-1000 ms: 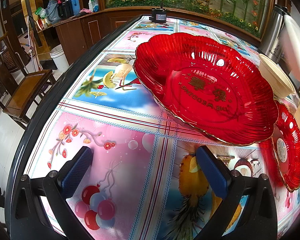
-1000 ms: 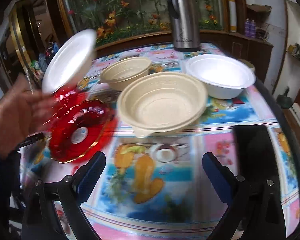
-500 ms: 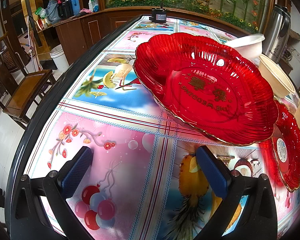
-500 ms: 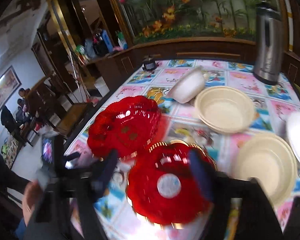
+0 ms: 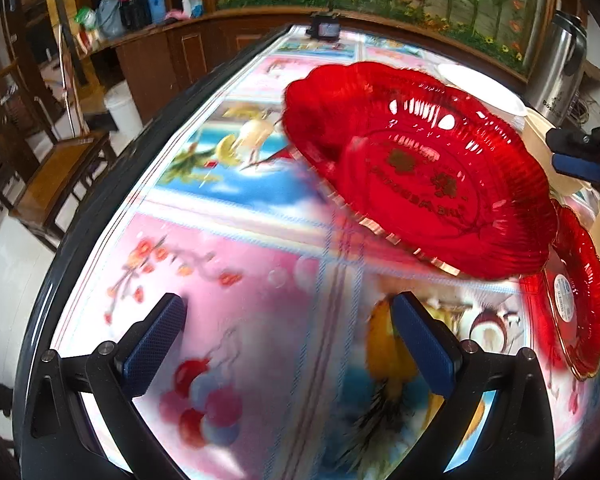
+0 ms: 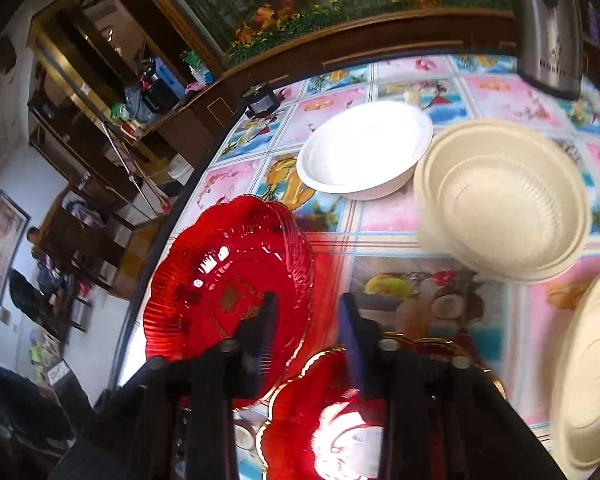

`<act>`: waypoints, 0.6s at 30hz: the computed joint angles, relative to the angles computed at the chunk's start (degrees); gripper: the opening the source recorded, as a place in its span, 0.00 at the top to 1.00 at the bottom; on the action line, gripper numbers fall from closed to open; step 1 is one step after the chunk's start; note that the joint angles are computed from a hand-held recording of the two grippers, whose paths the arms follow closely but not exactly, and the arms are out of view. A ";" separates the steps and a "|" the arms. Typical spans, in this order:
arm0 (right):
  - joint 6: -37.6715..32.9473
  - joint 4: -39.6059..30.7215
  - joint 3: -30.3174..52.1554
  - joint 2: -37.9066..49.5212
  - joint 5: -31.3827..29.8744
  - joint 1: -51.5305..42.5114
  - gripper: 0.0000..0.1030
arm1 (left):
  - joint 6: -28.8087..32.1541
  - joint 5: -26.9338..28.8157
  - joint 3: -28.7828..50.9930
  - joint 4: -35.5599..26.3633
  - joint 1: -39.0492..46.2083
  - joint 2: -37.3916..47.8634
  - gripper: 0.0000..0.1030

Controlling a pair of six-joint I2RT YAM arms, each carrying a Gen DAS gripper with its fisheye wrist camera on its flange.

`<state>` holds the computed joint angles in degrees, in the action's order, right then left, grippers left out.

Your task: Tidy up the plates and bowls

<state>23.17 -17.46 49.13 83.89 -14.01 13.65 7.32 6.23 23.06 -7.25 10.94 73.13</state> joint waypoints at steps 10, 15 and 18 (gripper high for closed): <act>2.29 6.76 -2.58 1.05 1.66 1.54 0.70 | 11.93 25.13 11.98 -20.43 23.03 0.27 0.15; 0.45 9.30 -3.97 1.64 2.14 2.47 0.70 | 9.46 24.08 22.35 -25.07 20.47 6.96 0.26; -0.63 10.77 -4.59 2.52 0.58 1.87 0.70 | 5.99 20.18 26.69 -23.67 15.77 10.86 0.36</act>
